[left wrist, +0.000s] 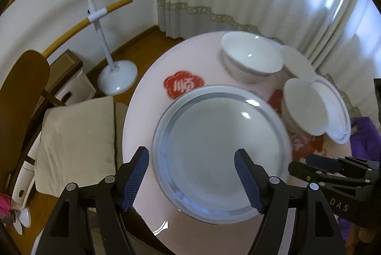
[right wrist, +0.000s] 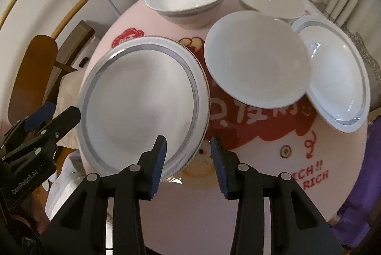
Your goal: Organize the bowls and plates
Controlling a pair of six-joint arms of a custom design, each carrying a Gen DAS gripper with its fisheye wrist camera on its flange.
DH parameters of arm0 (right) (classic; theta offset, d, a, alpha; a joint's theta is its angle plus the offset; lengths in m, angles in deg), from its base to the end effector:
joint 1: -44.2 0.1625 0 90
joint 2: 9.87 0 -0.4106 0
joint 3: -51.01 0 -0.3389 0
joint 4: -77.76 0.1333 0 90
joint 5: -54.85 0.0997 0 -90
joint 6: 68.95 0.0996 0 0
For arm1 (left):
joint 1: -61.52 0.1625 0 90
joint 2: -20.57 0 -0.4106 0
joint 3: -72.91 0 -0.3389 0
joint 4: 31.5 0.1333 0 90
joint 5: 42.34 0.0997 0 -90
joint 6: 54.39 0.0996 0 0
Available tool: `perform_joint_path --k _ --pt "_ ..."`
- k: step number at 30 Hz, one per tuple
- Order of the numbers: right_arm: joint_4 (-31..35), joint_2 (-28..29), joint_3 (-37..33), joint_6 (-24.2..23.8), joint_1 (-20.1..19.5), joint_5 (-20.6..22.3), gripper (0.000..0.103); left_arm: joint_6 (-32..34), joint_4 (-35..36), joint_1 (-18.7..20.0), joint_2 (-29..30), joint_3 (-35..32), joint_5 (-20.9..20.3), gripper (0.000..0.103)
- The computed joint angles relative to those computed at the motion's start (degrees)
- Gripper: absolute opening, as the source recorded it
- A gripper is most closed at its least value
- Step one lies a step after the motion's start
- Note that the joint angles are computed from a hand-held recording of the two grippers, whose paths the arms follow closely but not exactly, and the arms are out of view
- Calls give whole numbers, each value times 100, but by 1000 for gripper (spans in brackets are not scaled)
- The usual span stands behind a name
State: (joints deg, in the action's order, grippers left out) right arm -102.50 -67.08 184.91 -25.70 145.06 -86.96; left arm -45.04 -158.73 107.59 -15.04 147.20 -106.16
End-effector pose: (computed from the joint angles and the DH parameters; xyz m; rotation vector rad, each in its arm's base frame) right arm 0.1316 -0.3940 0.1414 -0.7782 -2.1973 0.7607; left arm -0.3551 -0.6241 0.0979 1.2149 2.4043 -0.1536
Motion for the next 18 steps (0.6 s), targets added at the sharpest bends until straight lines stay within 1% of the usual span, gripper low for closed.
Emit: perform_joint_path --k 3,5,6,7,8,9,10,12,13,14,16,18 --pt "268 -207 86 254 259 -230 48 -41 -70 -101 -175 158 -118 77" --pt "673 -395 120 567 477 -474 50 -71 -139 -188 -323 306 -175 79" --pt "816 -475 149 690 568 -565 54 -89 -142 -222 -385 353 -203 80" --pt "1040 -583 173 881 684 -674 64 -127 -128 -267 -471 420 -213 81" --pt "1287 -704 189 1066 800 -776 69 -163 -88 -312 -537 460 -203 81" --pt "1555 -830 203 1266 954 -923 77 -208 -99 -370 -625 534 -207 81" --pt "1740 -914 190 1361 1050 -1011 78 -255 -133 -412 -705 610 -237 81" --pt "2390 -1169 164 1726 1302 -1220 78 -397 -199 -530 -866 758 -308 84" --pt "2601 -1295 187 1816 1387 -1300 78 -472 -247 -590 -947 841 -306 84" --pt "2731 -1398 205 1840 1461 -1369 79 -538 -304 -659 -1029 936 -326 85" --pt "2978 -1625 239 1821 1625 -1519 88 -632 -380 -795 -1136 1065 -283 87" --pt "2847 -1788 354 1520 1728 -1638 89 -749 -503 -915 -1180 1175 -200 89"
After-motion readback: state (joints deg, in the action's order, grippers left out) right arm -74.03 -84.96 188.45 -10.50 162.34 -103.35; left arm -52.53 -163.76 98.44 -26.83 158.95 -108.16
